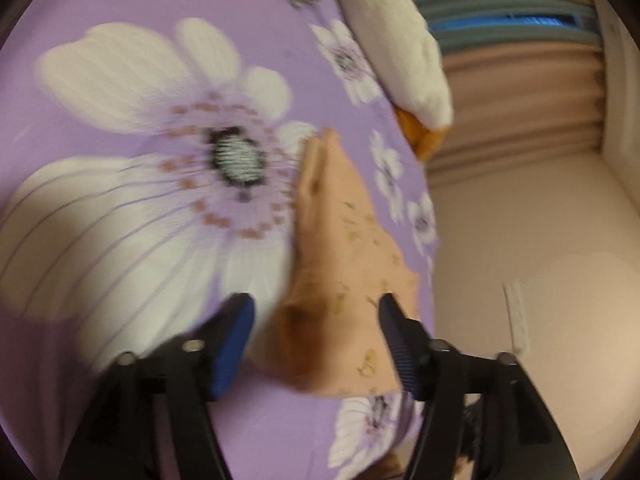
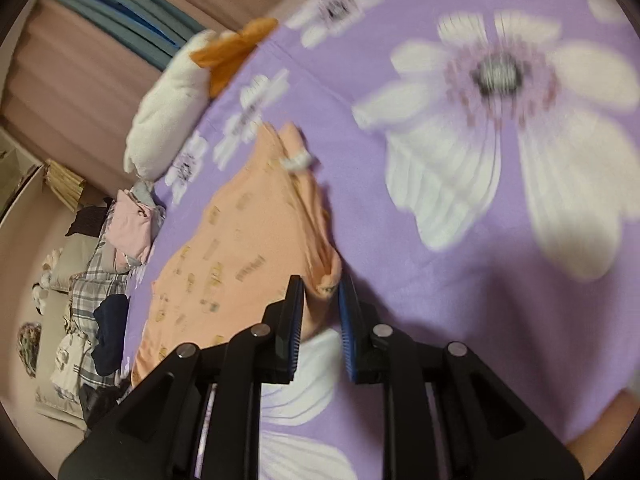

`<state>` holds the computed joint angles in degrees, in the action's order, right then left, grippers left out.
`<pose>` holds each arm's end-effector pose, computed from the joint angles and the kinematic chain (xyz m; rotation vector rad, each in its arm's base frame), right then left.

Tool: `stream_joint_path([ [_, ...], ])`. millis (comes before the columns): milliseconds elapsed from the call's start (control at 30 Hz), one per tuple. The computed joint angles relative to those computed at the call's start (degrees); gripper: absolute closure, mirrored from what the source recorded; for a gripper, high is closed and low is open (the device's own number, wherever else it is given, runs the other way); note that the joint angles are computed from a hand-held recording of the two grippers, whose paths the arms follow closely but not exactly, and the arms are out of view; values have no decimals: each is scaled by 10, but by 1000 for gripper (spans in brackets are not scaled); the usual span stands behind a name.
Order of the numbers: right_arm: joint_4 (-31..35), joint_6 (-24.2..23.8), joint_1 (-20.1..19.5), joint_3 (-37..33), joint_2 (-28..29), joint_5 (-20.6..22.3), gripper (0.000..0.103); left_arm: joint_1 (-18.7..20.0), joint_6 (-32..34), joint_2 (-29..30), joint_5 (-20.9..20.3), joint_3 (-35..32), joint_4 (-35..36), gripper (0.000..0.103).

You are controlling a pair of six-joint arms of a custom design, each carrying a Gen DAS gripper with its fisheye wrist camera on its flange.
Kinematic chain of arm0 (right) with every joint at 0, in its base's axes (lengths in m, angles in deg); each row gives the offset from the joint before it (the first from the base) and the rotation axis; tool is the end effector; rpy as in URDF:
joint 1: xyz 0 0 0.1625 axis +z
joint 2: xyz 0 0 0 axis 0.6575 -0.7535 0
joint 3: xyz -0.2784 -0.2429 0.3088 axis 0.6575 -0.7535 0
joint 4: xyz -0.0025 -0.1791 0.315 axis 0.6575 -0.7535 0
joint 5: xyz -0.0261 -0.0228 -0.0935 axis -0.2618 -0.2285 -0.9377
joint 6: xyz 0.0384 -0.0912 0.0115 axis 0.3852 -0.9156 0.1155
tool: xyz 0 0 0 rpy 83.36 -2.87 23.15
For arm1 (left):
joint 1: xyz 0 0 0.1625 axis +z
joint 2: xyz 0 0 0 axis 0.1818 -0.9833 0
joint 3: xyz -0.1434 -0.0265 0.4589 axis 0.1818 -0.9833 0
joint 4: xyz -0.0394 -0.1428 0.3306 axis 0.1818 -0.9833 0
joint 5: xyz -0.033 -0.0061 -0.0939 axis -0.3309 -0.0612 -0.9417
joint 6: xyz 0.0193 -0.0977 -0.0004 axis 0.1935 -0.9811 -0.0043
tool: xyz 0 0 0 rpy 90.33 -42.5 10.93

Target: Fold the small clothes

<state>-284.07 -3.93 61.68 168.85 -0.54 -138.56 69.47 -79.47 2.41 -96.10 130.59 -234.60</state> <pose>0.1812 -0.4152 0.1536 -0.4104 -2.5832 1.2466 0.0324 -0.5127 0.3093 0.1309 -2.8075 0.7243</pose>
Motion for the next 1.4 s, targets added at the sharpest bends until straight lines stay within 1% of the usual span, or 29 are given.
stream_joint_path([
  [67,11,-28,20,-11,-16,5,81,-2,16,8,-11,-21,35,36],
  [167,60,-62,43,-44,-34,37,75,-4,-4,35,-22,-46,52,36],
  [233,150,-107,50,-99,-37,69,72,1,4,56,-56,-77,84,36],
  [267,183,-121,51,-119,-33,74,72,5,8,66,-79,-91,100,36],
  [333,284,-145,56,-188,-9,68,73,14,12,88,-123,-124,139,36],
  [400,340,-163,53,-233,18,75,82,12,1,106,-125,-153,182,37],
  [467,360,-187,40,-253,39,119,89,9,-12,119,-124,-181,212,40],
  [500,377,-194,28,-263,49,152,91,5,-23,126,-116,-190,214,43],
  [533,389,-191,21,-266,52,165,91,0,-31,130,-105,-192,209,46],
  [567,417,-179,13,-277,61,162,90,-6,-36,135,-85,-195,207,55],
  [600,440,-165,12,-287,67,136,96,-15,-43,140,-55,-198,207,65],
  [633,450,-157,1,-290,78,118,103,-20,-50,145,-38,-201,208,70],
  [667,436,-152,-7,-287,80,124,103,-24,-57,150,-29,-202,203,75],
  [700,402,-154,-17,-271,78,154,103,-25,-59,155,-31,-206,200,75],
  [733,393,-154,-30,-261,75,184,103,-28,-59,157,-28,-207,197,76],
  [767,393,-147,-40,-255,71,207,103,-35,-59,160,-14,-207,194,81],
  [800,395,-140,-48,-252,67,224,103,-46,-58,161,13,-203,188,83],
  [833,398,-137,-52,-252,66,233,103,-56,-54,167,33,-205,182,83],
  [900,394,-143,-48,-254,69,224,103,-81,-56,174,88,-205,174,85],
  [967,390,-148,-35,-257,72,197,103,-102,-79,179,129,-209,180,87],
  [1033,369,-142,-19,-252,71,168,103,-130,-86,185,183,-226,214,89],
  [1067,345,-148,-13,-245,73,169,93,-146,-85,189,212,-232,227,90],
  [1100,315,-173,-13,-228,69,181,94,-164,-78,194,242,-234,230,90],
  [1133,300,-194,-11,-218,69,175,95,-178,-68,200,264,-237,231,90],
  [1167,308,-205,-9,-220,73,145,103,-197,-63,207,284,-242,235,90],
  [1200,319,-208,-16,-227,81,133,103,-206,-65,214,292,-249,239,90],
  [1233,306,-204,-22,-225,84,146,103,-212,-69,215,293,-246,237,90],
  [1333,340,-160,-33,-232,72,172,103,-238,-84,235,291,-271,255,90],
  [1400,336,-165,-38,-227,71,185,103,-256,-73,252,314,-293,279,90],
])
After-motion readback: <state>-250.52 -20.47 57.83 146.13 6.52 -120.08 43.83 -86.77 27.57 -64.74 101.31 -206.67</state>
